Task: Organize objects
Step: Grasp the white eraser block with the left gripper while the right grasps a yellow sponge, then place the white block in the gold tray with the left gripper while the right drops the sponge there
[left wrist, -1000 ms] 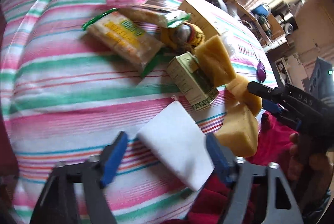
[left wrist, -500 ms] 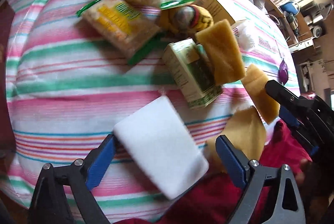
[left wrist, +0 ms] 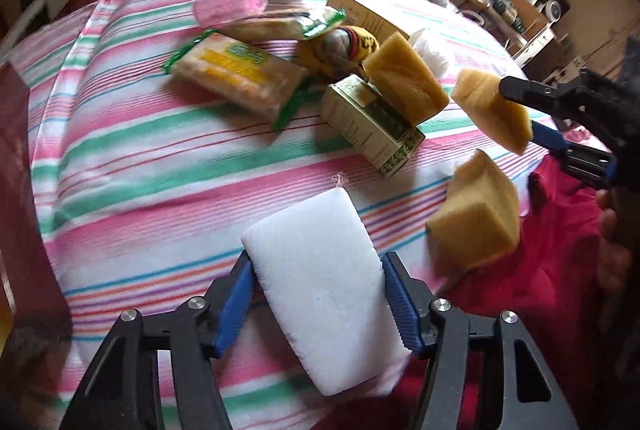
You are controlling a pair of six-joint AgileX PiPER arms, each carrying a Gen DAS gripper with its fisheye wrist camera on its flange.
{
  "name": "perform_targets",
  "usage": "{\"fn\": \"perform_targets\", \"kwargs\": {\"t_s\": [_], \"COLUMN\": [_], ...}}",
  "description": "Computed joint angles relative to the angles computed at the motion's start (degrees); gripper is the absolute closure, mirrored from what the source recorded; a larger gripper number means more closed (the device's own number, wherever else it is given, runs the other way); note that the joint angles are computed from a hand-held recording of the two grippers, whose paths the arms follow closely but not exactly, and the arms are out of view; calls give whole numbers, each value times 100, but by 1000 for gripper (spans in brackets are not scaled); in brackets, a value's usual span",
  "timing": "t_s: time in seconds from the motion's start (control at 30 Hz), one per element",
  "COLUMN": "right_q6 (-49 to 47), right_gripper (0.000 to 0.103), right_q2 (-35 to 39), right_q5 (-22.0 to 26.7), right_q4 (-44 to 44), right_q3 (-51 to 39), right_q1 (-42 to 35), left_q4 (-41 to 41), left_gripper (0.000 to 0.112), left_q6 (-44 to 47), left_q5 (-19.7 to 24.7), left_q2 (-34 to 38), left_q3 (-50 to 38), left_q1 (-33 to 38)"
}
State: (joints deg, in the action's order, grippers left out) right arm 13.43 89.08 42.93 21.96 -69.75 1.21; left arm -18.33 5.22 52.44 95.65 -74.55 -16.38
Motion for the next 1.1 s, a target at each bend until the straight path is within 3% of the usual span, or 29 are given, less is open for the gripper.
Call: {"fn": "perform_targets", "kwargs": {"t_s": [0.27,0.53,0.83,0.97,1.1], "right_q6": [-374,509,1048,1022,982], "right_gripper": [52,52,52,52,52], "right_q2": [-274,-375,614,1498,2578], "right_q5": [-323,-109,428,792,1451], "right_q4": [383,-775,-1448,-1427,-1442], "right_q3": [247,-135,-2110,-3257,-4811], "right_q1": [-26,798,2617,3277,3823], "left_q4": [-667,-1380,-1995,-1885,-1609], "left_gripper": [49,47,46,46,45], "left_q6": [1280,2151,3302,3596,3750], "left_q5": [-78,187,730,700,418], "left_q2": [-1253,-1741,-1895,-1510,-1053], "left_q3": [735,886,796,438,66], "left_q1": [885,2381,4923,5619,5769]}}
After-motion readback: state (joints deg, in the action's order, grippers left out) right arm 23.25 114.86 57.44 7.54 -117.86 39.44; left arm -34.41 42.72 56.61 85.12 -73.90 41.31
